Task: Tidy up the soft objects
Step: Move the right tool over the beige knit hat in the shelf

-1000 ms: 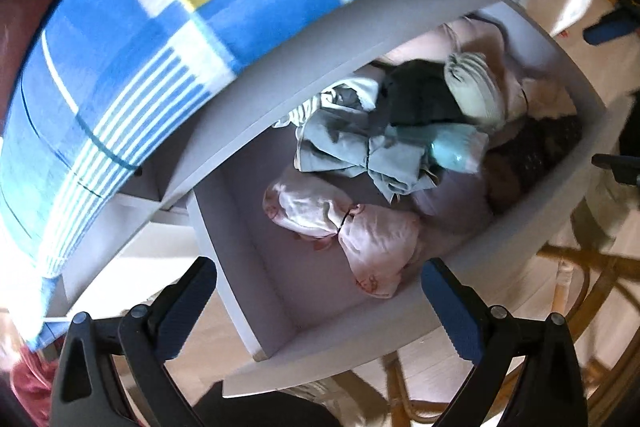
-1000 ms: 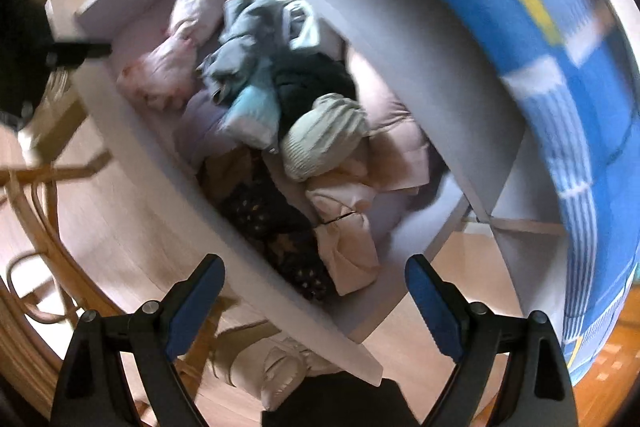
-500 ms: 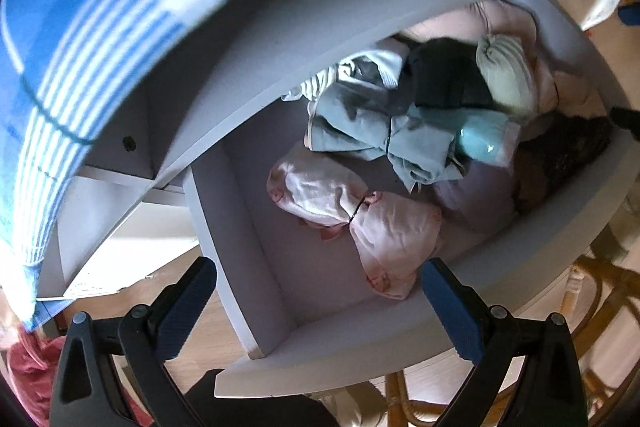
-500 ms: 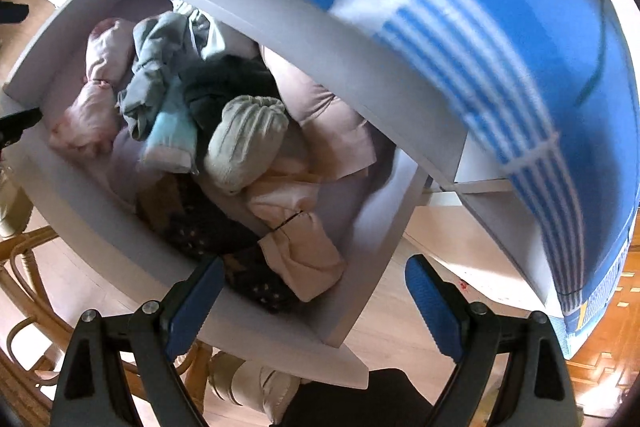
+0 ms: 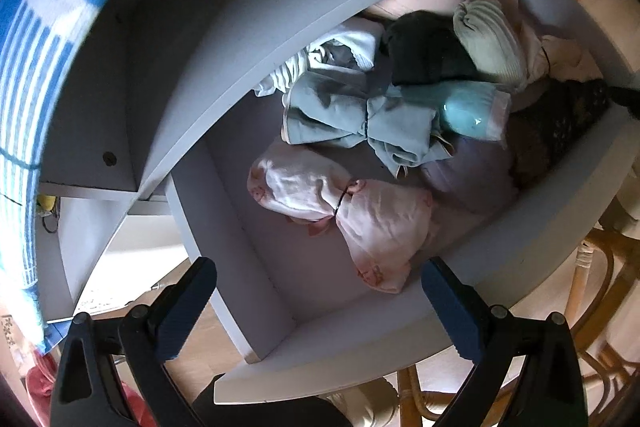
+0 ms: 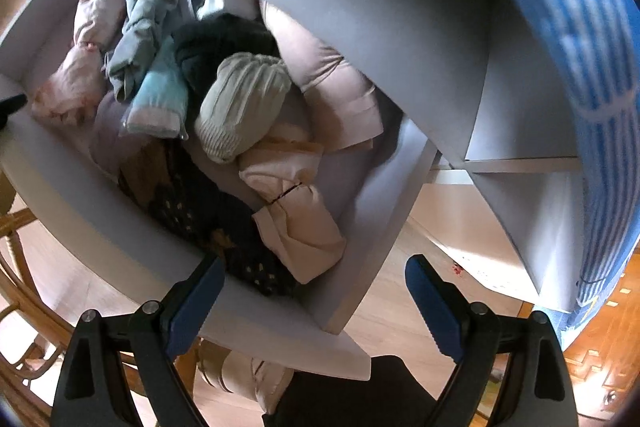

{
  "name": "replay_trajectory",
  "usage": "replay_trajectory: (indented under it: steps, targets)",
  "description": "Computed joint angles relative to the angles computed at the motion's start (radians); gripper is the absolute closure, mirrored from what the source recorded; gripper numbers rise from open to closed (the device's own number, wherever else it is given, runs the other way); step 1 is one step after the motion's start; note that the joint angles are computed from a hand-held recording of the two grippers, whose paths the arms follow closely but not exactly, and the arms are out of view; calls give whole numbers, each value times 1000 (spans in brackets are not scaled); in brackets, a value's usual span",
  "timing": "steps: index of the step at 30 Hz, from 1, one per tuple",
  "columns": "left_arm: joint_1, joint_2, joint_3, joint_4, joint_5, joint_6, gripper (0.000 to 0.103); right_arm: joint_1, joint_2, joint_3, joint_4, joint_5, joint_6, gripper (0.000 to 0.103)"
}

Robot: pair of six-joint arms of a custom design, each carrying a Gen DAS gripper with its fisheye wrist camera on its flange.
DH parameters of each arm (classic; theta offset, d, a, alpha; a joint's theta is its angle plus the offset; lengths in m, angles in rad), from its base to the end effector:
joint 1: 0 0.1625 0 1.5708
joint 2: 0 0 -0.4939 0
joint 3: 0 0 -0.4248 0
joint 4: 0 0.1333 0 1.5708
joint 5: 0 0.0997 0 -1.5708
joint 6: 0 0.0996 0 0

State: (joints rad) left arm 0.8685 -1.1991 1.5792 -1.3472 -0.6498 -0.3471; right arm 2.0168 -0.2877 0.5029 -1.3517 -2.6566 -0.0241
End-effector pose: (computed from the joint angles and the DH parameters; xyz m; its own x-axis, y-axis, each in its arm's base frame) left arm -0.2393 -0.6119 0.3589 -0.3406 0.4782 -0.8095 0.4423 0.8413 0.3109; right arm 0.4547 -0.8462 0.1279 -0.2505 -0.5565 0.7922 -0.3975 0.8053 0.4400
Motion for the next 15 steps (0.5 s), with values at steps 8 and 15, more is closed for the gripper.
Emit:
replay_trajectory:
  steps: [8,15]
  targets:
    - [5,5,-10,12,-15,-17,0,-1,-9,27,-16,-4,12,10]
    - [7,8,-16,21,-32,-22,0,-4,-5,31,-95,-73,22,10]
